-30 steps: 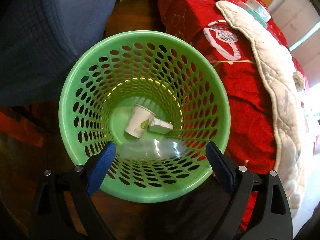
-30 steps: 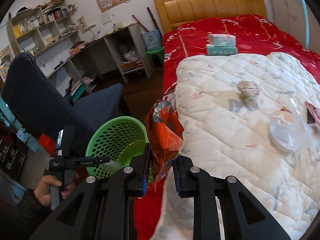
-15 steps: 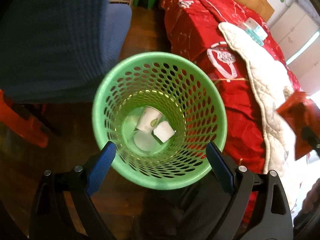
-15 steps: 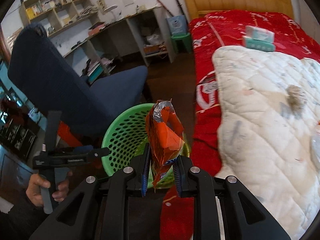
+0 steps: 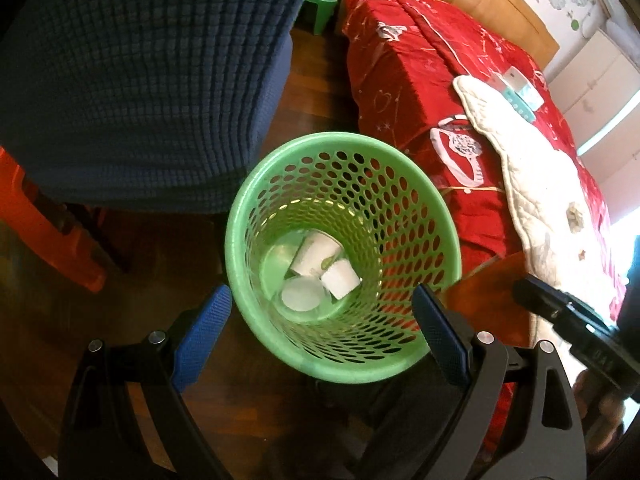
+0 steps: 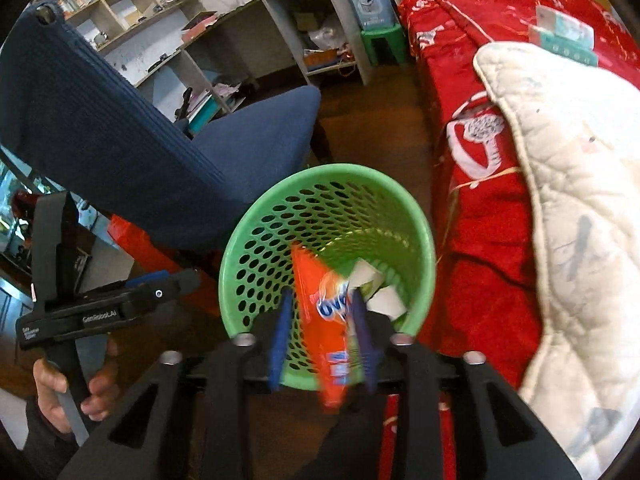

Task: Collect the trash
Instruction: 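Move the orange wrapper over the basket and open the right gripper, then grasp the clear plastic box with the right gripper while the left reaches the crumpled paper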

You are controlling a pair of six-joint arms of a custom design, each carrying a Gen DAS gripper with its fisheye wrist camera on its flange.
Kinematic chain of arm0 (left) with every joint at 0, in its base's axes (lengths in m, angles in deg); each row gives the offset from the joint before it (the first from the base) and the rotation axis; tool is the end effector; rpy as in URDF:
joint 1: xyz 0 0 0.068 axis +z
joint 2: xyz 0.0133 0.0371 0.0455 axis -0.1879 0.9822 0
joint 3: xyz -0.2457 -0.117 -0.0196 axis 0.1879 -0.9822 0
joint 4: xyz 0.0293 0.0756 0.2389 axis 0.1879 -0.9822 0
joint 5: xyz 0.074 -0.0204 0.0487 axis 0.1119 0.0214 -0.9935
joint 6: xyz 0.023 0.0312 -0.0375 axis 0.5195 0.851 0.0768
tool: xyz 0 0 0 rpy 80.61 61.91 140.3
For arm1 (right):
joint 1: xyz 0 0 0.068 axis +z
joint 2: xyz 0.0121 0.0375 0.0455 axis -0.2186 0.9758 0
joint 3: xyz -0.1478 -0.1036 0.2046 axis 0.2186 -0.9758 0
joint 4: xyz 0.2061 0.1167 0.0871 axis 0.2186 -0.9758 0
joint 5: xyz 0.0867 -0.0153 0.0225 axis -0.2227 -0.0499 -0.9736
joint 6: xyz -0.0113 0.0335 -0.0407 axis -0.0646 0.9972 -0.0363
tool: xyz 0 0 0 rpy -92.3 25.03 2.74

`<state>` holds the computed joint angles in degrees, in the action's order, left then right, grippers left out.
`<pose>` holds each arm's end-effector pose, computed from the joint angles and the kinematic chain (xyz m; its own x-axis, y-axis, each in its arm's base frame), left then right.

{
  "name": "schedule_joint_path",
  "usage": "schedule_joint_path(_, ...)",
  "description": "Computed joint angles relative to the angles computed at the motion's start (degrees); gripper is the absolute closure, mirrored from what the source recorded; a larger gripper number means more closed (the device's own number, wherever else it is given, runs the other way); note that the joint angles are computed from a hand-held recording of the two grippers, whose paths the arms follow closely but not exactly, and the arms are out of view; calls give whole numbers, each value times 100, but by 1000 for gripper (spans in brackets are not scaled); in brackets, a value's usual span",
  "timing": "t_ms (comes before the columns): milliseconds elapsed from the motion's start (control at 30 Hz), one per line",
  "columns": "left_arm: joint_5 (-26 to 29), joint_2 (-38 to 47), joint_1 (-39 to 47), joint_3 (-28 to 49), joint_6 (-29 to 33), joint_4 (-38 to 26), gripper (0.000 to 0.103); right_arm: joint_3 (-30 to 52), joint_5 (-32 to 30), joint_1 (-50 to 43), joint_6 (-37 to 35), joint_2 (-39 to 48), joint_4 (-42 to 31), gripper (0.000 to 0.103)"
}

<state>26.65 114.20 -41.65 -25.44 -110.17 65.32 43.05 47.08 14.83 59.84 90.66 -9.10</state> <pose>0.2407 -0.1287 0.0526 -0.5252 -0.7487 -0.4044 -0.6983 0.6508 -0.2980 0.4161 0.2386 0.0720 -0.6198 -0.6137 -0.4891 -0.7848 0.4825 0.3890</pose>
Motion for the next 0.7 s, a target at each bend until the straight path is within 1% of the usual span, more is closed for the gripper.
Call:
schedule_joint_path(100,18,24,14,28,18,16,13,34,-143,-12,81,69,-38,64)
schedule_joint_path(133,20,52,18,88,33,-14,13,45,-177,-19,104,86,-39,59)
schedule_joint_path(267,32,77,22,275,131,-118,13,-283,-111,-164,-23,-163,100,57)
schedule_joint_path(333,27,90,19,394,213,-187,13,-454,-84,-335,-92,-326,171,52)
schedule_joint_path(367,37,114,20,501,282,-232,13,-526,-81,-421,-120,-400,201,49)
schedule_joint_path(433,39,154,-3,657,366,-315,13,-708,-7,-651,-194,-571,333,48)
schedule_joint_path(500,75,244,-7,897,474,-419,13,-842,64,-866,-239,-694,437,43)
schedule_joint_path(700,164,603,-81,1717,813,-753,13,-905,128,-1694,-317,-927,560,39)
